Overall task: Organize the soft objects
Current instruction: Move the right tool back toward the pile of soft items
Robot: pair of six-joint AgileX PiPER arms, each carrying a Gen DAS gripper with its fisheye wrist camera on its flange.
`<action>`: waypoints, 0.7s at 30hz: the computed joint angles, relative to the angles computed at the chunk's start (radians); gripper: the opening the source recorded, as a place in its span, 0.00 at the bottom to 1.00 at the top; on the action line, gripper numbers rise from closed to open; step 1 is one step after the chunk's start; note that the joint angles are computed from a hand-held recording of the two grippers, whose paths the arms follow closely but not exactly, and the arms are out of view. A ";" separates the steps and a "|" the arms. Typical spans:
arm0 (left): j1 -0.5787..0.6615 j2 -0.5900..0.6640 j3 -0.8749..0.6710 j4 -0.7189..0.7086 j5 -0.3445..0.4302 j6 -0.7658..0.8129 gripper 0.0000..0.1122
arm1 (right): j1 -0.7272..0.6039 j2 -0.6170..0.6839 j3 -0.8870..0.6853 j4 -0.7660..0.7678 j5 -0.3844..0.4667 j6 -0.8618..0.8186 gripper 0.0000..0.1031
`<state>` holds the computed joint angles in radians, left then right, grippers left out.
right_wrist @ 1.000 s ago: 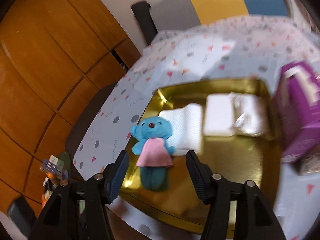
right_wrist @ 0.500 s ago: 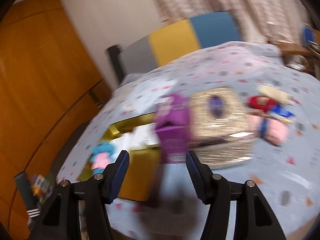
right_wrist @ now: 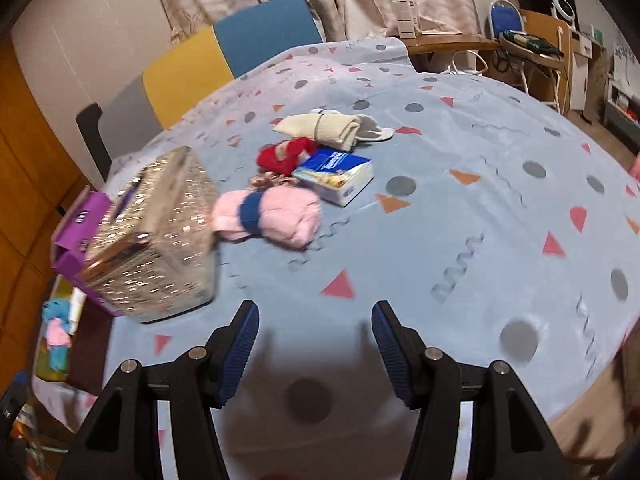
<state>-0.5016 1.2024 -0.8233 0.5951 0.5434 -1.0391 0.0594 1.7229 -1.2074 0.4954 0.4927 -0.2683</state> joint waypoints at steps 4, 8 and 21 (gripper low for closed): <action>-0.023 0.069 -0.057 -0.052 0.000 0.036 0.92 | -0.033 0.113 -0.157 0.134 0.074 -0.163 0.58; -0.051 0.096 -0.078 -0.035 0.017 0.016 0.92 | -0.013 0.283 -0.452 -0.039 0.168 0.046 0.58; -0.010 0.164 -0.084 -0.123 -0.020 0.084 0.92 | -0.123 0.487 -0.668 0.394 0.573 -0.306 0.47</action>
<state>-0.5118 1.3668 -0.9068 0.4720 0.5238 -0.9549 -0.0634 2.2095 -1.8758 0.8891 1.0662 -0.5739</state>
